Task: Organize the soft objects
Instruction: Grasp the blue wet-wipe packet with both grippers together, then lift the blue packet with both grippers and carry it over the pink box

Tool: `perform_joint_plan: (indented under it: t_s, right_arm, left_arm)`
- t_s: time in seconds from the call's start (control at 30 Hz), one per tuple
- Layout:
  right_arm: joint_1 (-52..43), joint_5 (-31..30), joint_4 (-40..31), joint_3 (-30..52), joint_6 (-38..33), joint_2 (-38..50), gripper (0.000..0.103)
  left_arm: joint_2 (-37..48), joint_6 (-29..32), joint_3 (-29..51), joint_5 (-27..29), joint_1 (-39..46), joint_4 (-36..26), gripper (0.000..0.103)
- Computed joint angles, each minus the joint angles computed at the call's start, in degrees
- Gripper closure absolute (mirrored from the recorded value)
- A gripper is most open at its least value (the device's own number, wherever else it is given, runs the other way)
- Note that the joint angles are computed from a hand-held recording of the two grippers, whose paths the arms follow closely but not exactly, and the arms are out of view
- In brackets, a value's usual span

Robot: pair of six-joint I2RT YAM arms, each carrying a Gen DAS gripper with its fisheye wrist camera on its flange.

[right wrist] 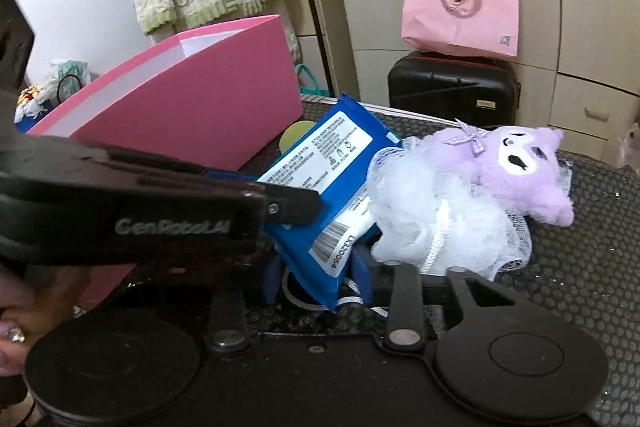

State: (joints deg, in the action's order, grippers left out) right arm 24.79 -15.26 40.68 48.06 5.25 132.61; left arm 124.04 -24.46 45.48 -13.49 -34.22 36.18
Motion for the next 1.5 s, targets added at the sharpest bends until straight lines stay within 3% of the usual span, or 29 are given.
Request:
perform_joint_plan:
  t_s: [0.13, 0.3, 0.5, 1.27, 1.5]
  right_arm:
    - [2.3, 3.4, 2.7, -3.7, -1.6, -2.4, 0.073]
    - [3.5, 3.5, 5.0, -7.8, -0.4, -5.6, 0.073]
    - [5.6, 4.3, 6.2, -12.8, 1.0, -10.8, 0.073]
    - [22.1, 18.6, -2.1, -27.0, 8.8, -31.9, 0.073]
    - [27.7, 23.7, -4.8, -28.8, 9.7, -36.8, 0.073]
  left_arm:
    - [-2.7, 0.6, -3.4, -1.2, -1.2, 1.1, 0.084]
    - [-6.7, -1.1, -8.9, -2.2, -2.2, 4.2, 0.084]
    - [-12.8, -0.4, -14.0, -4.3, -4.7, 3.8, 0.084]
    - [-34.7, -1.0, -36.1, 0.5, -10.2, 7.9, 0.082]
    - [-42.9, -1.0, -39.3, 1.5, -11.3, 3.0, 0.082]
